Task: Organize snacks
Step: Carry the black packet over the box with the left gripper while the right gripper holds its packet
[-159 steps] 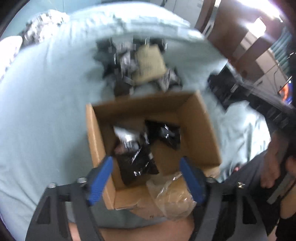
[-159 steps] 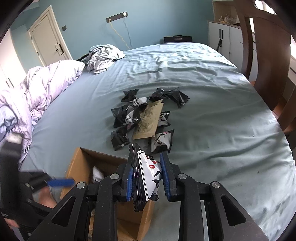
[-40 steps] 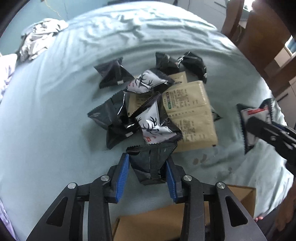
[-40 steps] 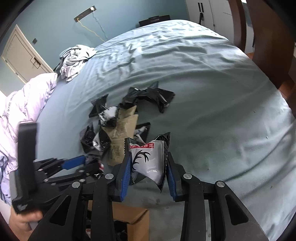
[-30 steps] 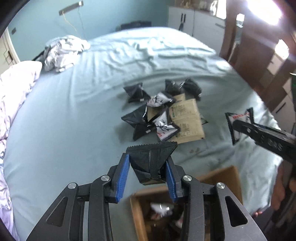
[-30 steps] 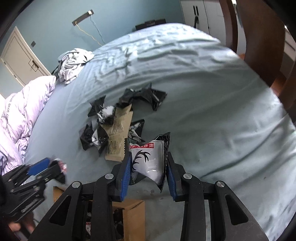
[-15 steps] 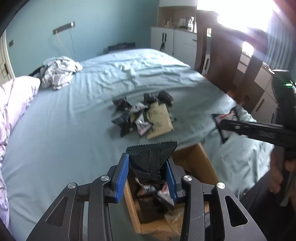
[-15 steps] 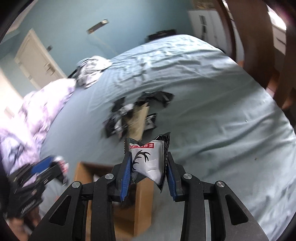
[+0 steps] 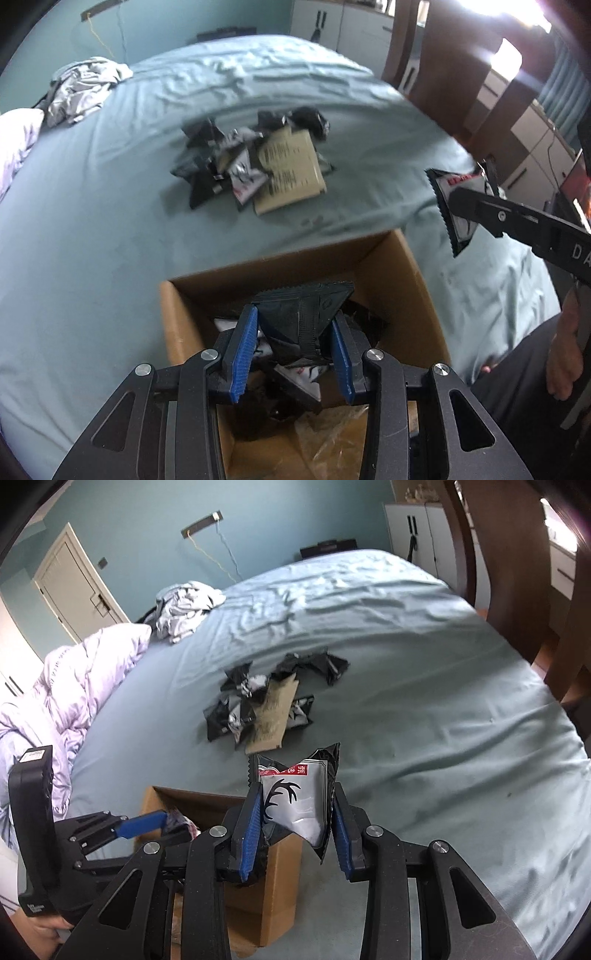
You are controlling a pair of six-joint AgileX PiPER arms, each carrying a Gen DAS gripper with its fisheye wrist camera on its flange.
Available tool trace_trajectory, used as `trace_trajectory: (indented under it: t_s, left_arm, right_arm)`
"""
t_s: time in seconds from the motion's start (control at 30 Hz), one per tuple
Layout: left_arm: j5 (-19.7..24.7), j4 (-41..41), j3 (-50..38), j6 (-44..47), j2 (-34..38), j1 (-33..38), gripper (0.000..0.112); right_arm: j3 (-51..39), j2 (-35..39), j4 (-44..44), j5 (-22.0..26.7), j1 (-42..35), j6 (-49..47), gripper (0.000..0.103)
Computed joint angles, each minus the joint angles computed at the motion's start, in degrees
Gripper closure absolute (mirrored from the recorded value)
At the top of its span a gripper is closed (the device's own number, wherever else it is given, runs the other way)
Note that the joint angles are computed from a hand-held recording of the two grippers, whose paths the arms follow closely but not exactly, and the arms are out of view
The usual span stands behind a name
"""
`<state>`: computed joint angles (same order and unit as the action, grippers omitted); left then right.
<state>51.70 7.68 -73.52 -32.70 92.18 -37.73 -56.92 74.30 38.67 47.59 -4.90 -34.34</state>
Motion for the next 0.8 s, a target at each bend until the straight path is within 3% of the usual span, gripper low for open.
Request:
trace_trajectory:
  t_s: [0.4,0.53,0.8]
  left_arm:
    - [5.1,4.0,-3.3,-0.1,5.2,-2.8,0.069]
    - [3.9,3.9,-2.1,-2.3,1.7,-1.8,0.03]
    - [5.7,6.9,0.0,-7.9,-5.1,1.2,0.027]
  right_arm:
    - [-2.7,2.3,-5.5,-1.8,5.4,5.2,0.07]
    - [-1.1,1.0,-5.2,-2.3,6.3,3.3,0.07]
    - [-0.5,0.3,-3.1,1.0,7.4,-2.8,0.07]
